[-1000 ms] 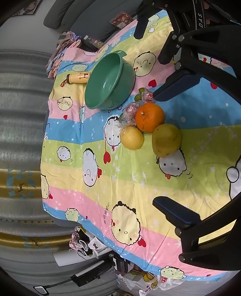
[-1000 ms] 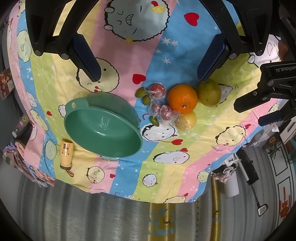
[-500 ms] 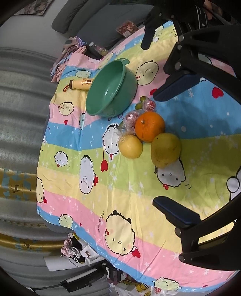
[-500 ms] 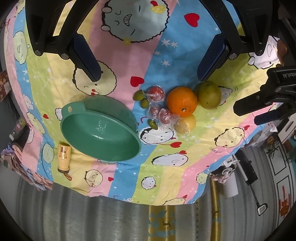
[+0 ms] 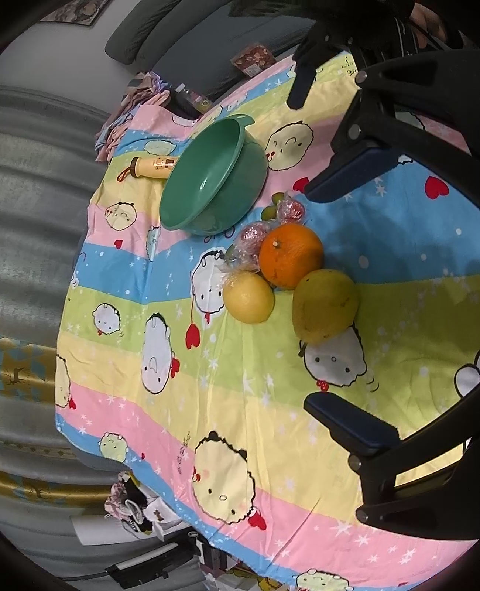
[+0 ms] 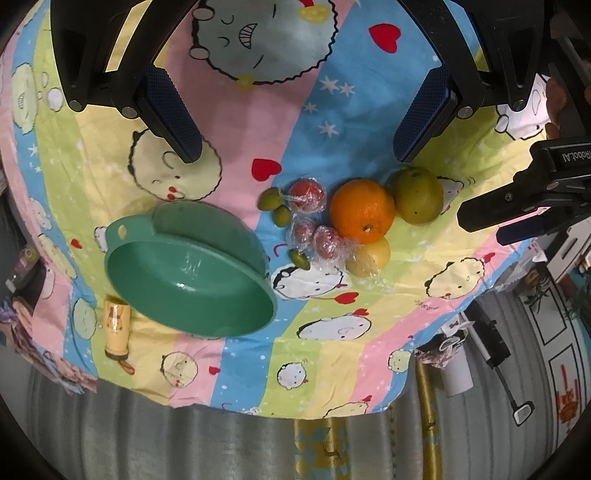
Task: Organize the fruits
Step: 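Close the right gripper around the large yellow-green pear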
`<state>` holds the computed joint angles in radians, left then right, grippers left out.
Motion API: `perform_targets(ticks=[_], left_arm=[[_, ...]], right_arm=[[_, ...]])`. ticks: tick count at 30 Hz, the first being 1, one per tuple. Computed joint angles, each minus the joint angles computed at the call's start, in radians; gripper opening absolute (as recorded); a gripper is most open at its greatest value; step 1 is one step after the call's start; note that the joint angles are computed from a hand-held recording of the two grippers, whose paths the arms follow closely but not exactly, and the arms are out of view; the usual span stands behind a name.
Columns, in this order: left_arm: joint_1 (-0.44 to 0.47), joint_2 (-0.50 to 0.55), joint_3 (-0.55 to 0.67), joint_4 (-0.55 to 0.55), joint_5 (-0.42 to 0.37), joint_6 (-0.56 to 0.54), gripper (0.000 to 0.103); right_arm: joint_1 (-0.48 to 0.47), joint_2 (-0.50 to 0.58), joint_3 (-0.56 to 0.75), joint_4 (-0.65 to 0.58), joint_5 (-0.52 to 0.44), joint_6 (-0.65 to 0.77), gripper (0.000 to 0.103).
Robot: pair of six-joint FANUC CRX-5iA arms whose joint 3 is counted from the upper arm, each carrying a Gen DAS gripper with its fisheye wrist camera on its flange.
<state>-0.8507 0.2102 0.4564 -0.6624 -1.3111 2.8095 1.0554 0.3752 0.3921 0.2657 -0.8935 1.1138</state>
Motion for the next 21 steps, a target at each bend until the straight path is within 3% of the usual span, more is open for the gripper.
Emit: perform_targets(ticks=[2, 4, 11, 17, 21], left_arm=[[0.01, 0.001, -0.007, 0.02, 0.02, -0.011, 0.102], [0.022, 0.001, -0.017, 0.045, 0.044, -0.022, 0.102], [0.072, -0.014, -0.073, 0.13, 0.128, -0.033, 0.096], [0.121, -0.045, -0.146, 0.199, 0.206, 0.003, 0.09], [0.174, -0.087, -0.239, 0.289, 0.325, 0.026, 0.087]], right_arm=[[-0.01, 0.004, 0.008, -0.057, 0.011, 0.037, 0.103], [-0.021, -0.005, -0.018, -0.112, 0.081, 0.081, 0.103], [-0.054, 0.024, 0.048, -0.328, 0.049, 0.243, 0.103], [-0.099, 0.071, 0.137, -0.553, -0.008, 0.38, 0.092], [-0.124, 0.117, 0.212, -0.682, -0.071, 0.448, 0.086]])
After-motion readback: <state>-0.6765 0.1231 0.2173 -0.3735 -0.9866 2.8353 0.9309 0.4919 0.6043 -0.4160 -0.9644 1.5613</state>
